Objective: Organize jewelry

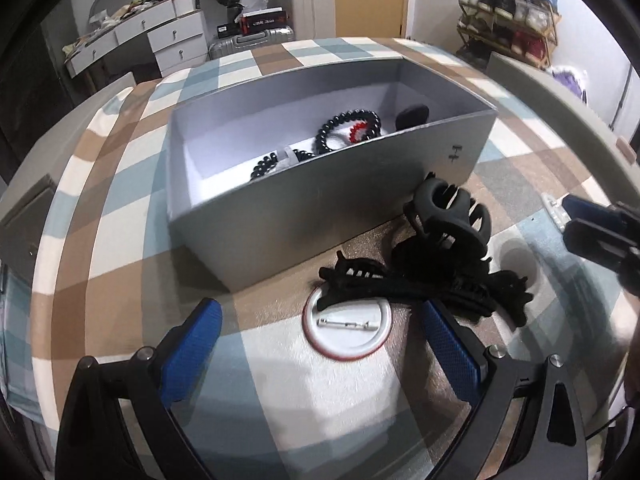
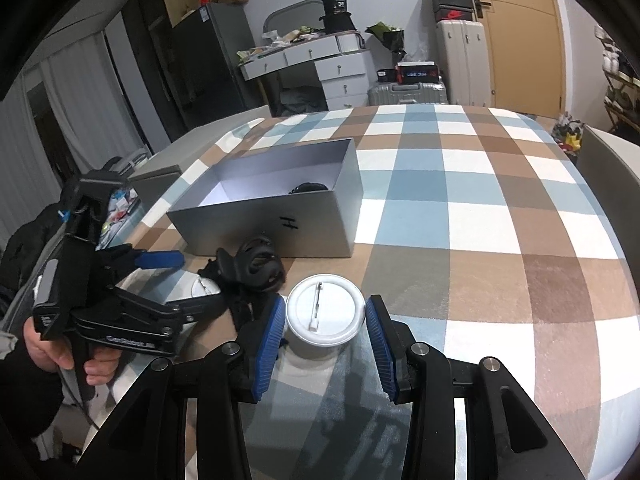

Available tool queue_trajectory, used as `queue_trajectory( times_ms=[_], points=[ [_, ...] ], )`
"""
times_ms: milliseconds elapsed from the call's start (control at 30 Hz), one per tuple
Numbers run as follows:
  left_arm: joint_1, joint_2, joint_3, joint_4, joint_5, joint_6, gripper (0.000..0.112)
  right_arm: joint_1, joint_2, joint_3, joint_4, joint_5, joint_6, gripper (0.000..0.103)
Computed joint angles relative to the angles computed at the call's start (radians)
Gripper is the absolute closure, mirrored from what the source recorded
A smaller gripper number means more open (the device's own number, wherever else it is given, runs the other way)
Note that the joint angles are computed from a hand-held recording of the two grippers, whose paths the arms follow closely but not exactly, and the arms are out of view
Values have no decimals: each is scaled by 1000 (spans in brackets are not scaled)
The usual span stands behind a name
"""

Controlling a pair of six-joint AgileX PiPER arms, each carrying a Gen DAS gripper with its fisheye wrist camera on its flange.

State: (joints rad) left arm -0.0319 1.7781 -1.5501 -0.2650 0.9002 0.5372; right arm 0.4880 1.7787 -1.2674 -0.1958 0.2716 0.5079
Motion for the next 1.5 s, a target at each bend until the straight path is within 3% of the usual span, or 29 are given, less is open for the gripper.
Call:
queue_trajectory(
  times_ms=[267,467,733,967,1500],
  points=[
    [10,-18,16,-31,11,67,18,-3,-11,15,18,-15,-14,62],
    [29,-27,32,-92,21,122,37,2,-8,9,26,-11,-19,62],
    [42,-28,26,-162,51,205,74,18,-17,10,-47,3,57,62],
    [67,-16,6,-215,103,234,75,33,-23,8,-105,10,115,62],
    [108,-85,81,-263,108,298,75,38,-38,-3,-186,48,235,62]
  ],
)
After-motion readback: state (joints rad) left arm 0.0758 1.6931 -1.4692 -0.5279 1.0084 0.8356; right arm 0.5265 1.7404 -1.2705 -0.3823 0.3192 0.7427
